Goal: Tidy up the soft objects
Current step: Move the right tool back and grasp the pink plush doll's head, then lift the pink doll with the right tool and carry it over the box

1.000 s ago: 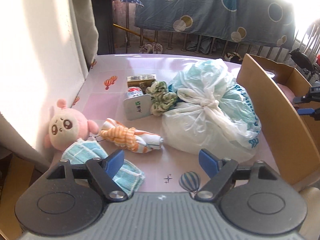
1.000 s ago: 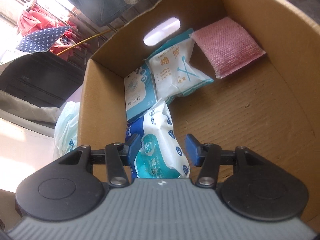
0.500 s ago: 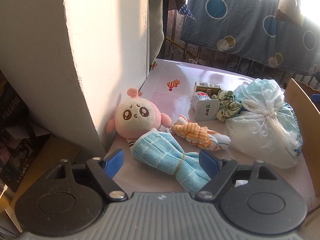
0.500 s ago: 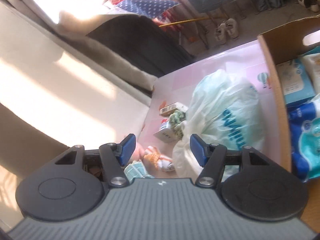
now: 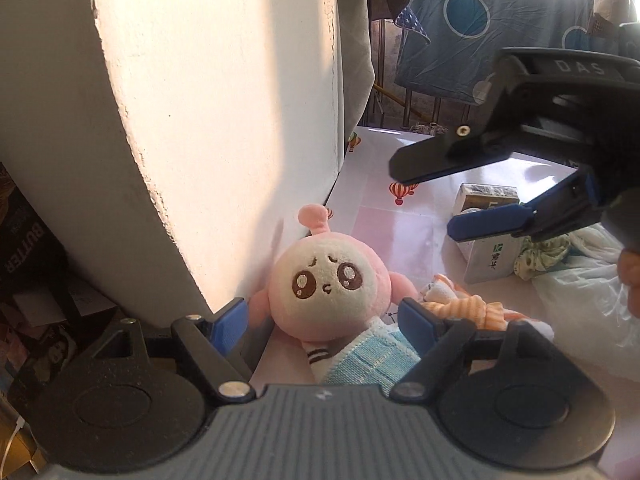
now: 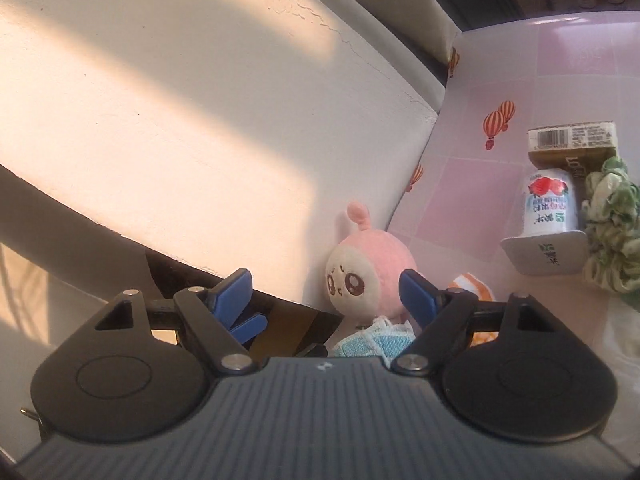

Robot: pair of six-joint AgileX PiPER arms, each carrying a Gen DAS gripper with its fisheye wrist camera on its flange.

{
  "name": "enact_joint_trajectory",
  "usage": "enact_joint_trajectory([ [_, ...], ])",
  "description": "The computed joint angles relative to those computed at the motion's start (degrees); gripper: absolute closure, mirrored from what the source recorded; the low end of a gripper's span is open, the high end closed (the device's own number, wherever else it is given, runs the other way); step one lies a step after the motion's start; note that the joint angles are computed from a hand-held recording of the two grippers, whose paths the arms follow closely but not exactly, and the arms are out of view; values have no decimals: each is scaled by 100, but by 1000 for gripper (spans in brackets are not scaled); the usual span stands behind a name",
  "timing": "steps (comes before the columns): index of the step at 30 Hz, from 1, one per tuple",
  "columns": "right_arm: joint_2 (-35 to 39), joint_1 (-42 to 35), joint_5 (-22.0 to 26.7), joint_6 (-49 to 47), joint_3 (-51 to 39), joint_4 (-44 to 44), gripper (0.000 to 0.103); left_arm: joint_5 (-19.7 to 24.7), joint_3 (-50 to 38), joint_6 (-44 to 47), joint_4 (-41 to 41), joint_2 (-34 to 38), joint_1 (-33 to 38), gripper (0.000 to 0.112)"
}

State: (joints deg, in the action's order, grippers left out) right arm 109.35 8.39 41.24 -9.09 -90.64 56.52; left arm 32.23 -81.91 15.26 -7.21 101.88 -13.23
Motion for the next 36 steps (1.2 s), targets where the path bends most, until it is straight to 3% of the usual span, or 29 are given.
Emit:
enact_joint_trajectory([
  [6, 1490, 238, 120, 867, -1661, -715, 21, 235, -466, -515, 312, 532, -85, 29],
  [17, 2380, 315, 419, 785, -2284, -517, 21, 499, -923, -722, 309, 1026, -129, 36],
  [27, 1969, 324, -155, -69, -1333, 514, 29, 148, -641, -558, -73, 806, -31, 41],
  [36, 748, 292, -896, -1362, -85, 1687, 29, -443, -177, -255, -229, -102, -173, 41],
])
